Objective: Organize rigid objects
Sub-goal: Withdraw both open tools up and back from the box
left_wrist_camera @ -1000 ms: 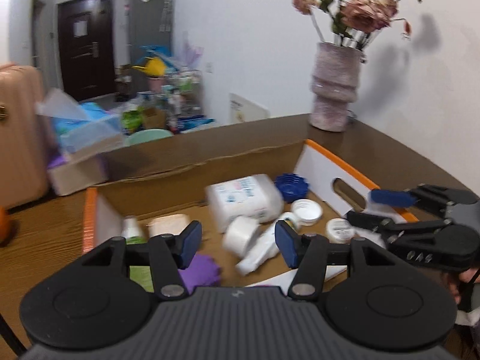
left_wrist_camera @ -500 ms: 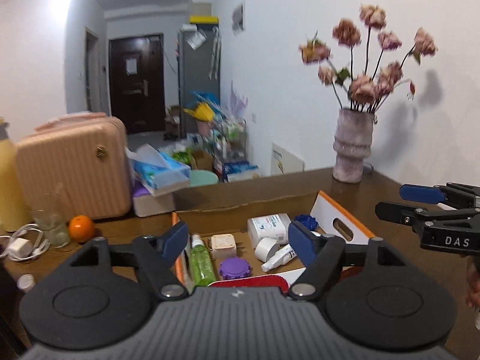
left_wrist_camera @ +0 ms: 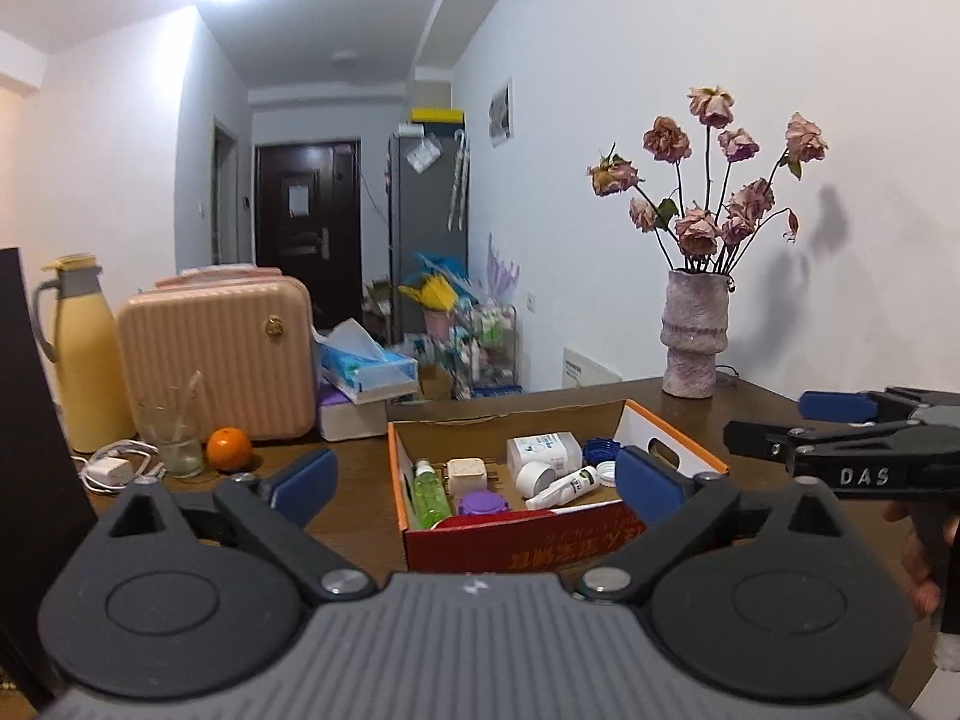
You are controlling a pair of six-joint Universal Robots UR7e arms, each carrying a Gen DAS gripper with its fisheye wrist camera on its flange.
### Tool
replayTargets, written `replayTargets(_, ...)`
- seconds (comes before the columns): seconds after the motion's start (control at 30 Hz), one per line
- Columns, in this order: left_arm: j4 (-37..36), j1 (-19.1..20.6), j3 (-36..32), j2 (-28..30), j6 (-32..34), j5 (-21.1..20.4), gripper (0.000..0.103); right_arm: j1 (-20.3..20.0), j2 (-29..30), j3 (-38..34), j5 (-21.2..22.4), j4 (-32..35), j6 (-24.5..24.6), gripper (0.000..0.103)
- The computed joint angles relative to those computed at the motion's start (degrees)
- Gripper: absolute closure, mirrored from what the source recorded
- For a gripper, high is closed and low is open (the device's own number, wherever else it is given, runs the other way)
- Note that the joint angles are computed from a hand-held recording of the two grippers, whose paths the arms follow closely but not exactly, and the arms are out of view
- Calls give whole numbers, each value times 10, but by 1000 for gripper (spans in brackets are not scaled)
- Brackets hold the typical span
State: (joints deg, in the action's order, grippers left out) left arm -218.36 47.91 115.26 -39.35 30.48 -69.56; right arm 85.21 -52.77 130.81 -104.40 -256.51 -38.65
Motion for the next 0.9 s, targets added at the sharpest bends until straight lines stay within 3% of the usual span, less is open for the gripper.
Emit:
replayTargets(0.13, -79, 5, 29, 20, -3, 3, 0, -7, 43, 14, 12, -93, -2, 10)
replayTargets(0.3, -108, 17, 50, 24, -25, -5, 0, -9, 77, 27, 16, -155, -17, 6)
replayTargets(0.4, -119, 20, 53, 23, -23, -8, 0, -4, 95, 24, 0, -174, -37, 4)
replayTargets(0.9, -144, 21, 64, 21, -22, -11, 0, 11, 119, 23, -28, -196, -47, 4)
